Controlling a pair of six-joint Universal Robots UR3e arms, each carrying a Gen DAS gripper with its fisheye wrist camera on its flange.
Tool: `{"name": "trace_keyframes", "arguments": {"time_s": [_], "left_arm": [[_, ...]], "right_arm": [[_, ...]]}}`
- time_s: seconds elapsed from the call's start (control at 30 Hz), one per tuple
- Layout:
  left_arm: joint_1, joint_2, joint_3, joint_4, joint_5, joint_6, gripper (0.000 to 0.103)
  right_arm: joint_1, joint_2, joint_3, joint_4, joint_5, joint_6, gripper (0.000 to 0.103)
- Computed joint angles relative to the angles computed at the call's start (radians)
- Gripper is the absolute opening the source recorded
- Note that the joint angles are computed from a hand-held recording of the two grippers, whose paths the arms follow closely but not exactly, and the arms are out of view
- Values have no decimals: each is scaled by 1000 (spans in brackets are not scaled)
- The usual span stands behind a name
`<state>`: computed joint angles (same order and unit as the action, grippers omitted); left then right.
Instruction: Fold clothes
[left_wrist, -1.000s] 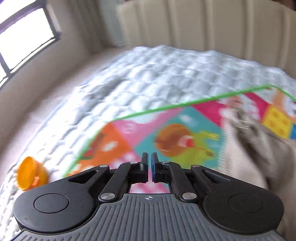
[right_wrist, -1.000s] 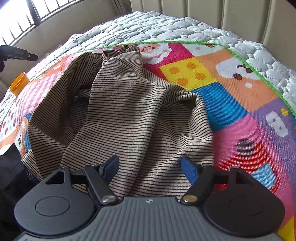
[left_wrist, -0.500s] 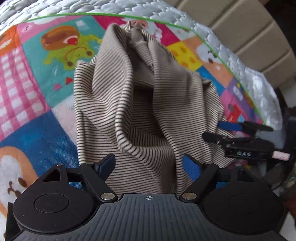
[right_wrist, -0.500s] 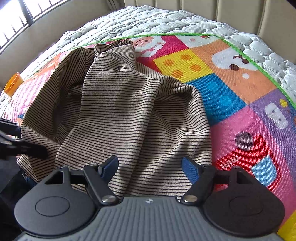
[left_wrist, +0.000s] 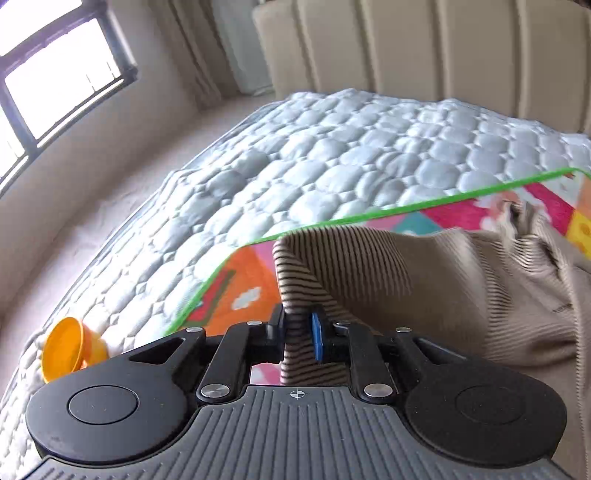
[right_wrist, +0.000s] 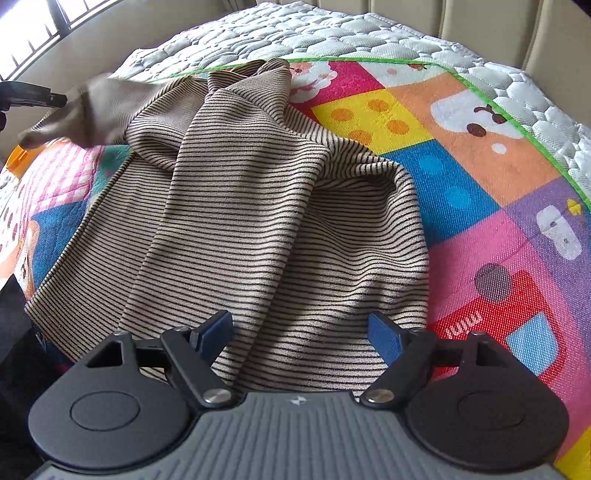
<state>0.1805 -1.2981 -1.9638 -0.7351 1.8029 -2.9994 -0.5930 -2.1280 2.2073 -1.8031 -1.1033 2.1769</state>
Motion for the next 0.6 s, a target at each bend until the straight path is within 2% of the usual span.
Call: {"name": "trace_keyframes", "arguments": {"time_s": [0.07,0.1,0.13,0.23,0.27,0.3,0.37,0.47,0.53,0.6], "left_arm": [[62,14,-19,-16,-1,-49,32],[100,46,-32,-50,-34,-64,44],[147,95,-46,-102,-89,-64,49],[245,258,-68,-305,-318,-49,51],[269,305,-69,-375,-399,-45,52],[252,318,-78,-390,-457,-80,53],[179,330,-124,-334,-525,-208,54],[24,274,-240,-83,-563,-455,57],[-67,200,-274,23,-538,-517,57],[-125,158,-276,52,-483,-466,57]], "right_arm": [[7,-15,14,-25,-2,-1,81],[4,-43,29,-43,6,-7,81],[-8,-90,48,-56,28,-27,81],[-26,-197,72,-53,119,-71,81],[18,-180,77,-110,120,-19,81],[100,-135,90,-221,98,68,81],[267,-30,117,-469,38,225,81],[561,200,160,-934,-162,362,81],[703,361,138,-1103,-300,346,81],[756,445,134,-1204,-381,242,79]]}}
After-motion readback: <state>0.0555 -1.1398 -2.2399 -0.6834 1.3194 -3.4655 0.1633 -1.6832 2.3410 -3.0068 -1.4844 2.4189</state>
